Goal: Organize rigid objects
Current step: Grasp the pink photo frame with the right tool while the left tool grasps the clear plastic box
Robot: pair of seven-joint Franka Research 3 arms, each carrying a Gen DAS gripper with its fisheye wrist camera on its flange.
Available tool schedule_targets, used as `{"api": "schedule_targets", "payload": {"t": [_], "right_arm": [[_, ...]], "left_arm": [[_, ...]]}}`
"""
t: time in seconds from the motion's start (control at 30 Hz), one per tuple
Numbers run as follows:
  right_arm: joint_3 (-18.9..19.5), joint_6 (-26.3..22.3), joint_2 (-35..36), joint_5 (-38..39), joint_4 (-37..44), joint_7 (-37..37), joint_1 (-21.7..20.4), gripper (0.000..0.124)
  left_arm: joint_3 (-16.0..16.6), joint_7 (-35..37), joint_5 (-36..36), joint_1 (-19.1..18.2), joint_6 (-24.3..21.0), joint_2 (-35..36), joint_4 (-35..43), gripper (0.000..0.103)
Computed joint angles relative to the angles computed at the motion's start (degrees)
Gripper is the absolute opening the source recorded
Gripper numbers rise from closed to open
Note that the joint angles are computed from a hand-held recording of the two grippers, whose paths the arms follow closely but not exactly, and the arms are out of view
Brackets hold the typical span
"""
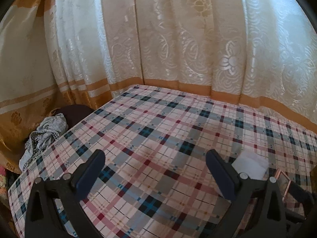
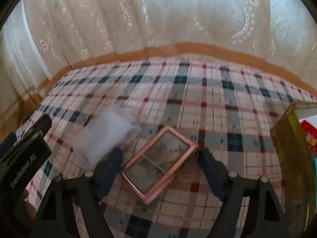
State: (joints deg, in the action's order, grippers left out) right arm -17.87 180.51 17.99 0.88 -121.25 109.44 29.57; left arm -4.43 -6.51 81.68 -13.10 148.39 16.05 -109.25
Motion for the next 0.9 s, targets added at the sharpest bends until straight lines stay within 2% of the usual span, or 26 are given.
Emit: {"api": "schedule_targets", "payload": {"t": [0.03, 0.07, 0.1, 0.17, 0.23, 0.33, 0.43, 0.5, 0.53, 0.6, 0.63, 0.73, 0.8, 0.87, 0.9], "right_arm": [[2.3, 0.0, 0.2, 2.9, 0.4, -2.6, -1.8, 0.081], [3.5, -0.2, 0.3, 1.7, 0.7, -2.2, -3.0, 0.08], [3.0, -0.4, 0.3, 2.4, 0.7, -2.9, -2.4, 0.079], [-1.0, -1.3, 0.1, -2.8, 0.5, -0.4, 0.9, 0.058], [-0.8, -1.2, -0.5, -3.2, -0.2, -2.4, 0.7, 0.057], [-5.0, -0.1, -2.1, -6.6, -2.9, -0.8, 3.8, 0.05], [-4.9, 3.4, -4.2, -5.7, -6.3, -1.4, 2.8, 0.049], [-9.4, 5.6, -5.0, -5.0, -8.2, -1.7, 6.8, 0.047], [-13.5, 6.7, -5.3, -4.9, -9.3, -1.9, 10.6, 0.047], [-19.0, 8.1, -5.4, -3.6, -10.6, -3.3, 16.1, 0.047], [-19.9, 8.9, -5.9, -3.1, -11.4, -4.4, 17.0, 0.047], [-15.3, 10.1, -8.1, -3.4, -13.4, -6.8, 12.1, 0.047], [-12.8, 10.6, -9.0, -3.0, -14.5, -7.8, 9.4, 0.047], [-14.0, 11.2, -9.6, -0.9, -15.5, -9.7, 10.6, 0.047], [-13.2, 11.3, -9.8, -0.5, -15.8, -10.1, 9.8, 0.047]], "left_arm": [[0.1, 0.0, -0.2, 0.1, 0.0, 0.0, 0.0, 0.103], [0.1, 0.1, -0.5, 0.3, 0.1, 0.1, 0.0, 0.103], [0.2, 0.2, -0.8, 0.4, 0.3, 0.2, 0.0, 0.103], [0.4, 0.3, -0.7, 0.9, 1.9, 0.3, 0.0, 0.103], [0.5, 0.7, -0.1, 0.9, 3.1, 0.4, 0.0, 0.103], [0.4, 2.3, 1.8, 0.6, 4.4, 0.7, 0.4, 0.103], [0.1, 5.7, 3.6, 0.4, 7.7, 1.2, 1.0, 0.103], [-0.2, 8.7, 4.2, 0.4, 10.5, 1.6, 1.4, 0.103], [-0.2, 9.7, 4.4, 0.5, 12.3, 1.7, 1.5, 0.103], [-0.4, 13.5, 2.9, 0.7, 15.5, 2.6, 2.1, 0.103], [-0.5, 15.9, 1.7, 0.4, 15.7, 3.1, 2.4, 0.103], [-0.4, 23.0, -3.1, -0.5, 15.2, 4.4, 3.6, 0.103], [-1.1, 30.5, -10.0, -0.2, 15.3, 5.9, 4.6, 0.103], [-2.8, 39.7, -18.5, 0.6, 13.6, 7.7, 6.1, 0.103], [-2.9, 41.9, -20.5, 0.6, 13.5, 8.1, 6.3, 0.103]]}}
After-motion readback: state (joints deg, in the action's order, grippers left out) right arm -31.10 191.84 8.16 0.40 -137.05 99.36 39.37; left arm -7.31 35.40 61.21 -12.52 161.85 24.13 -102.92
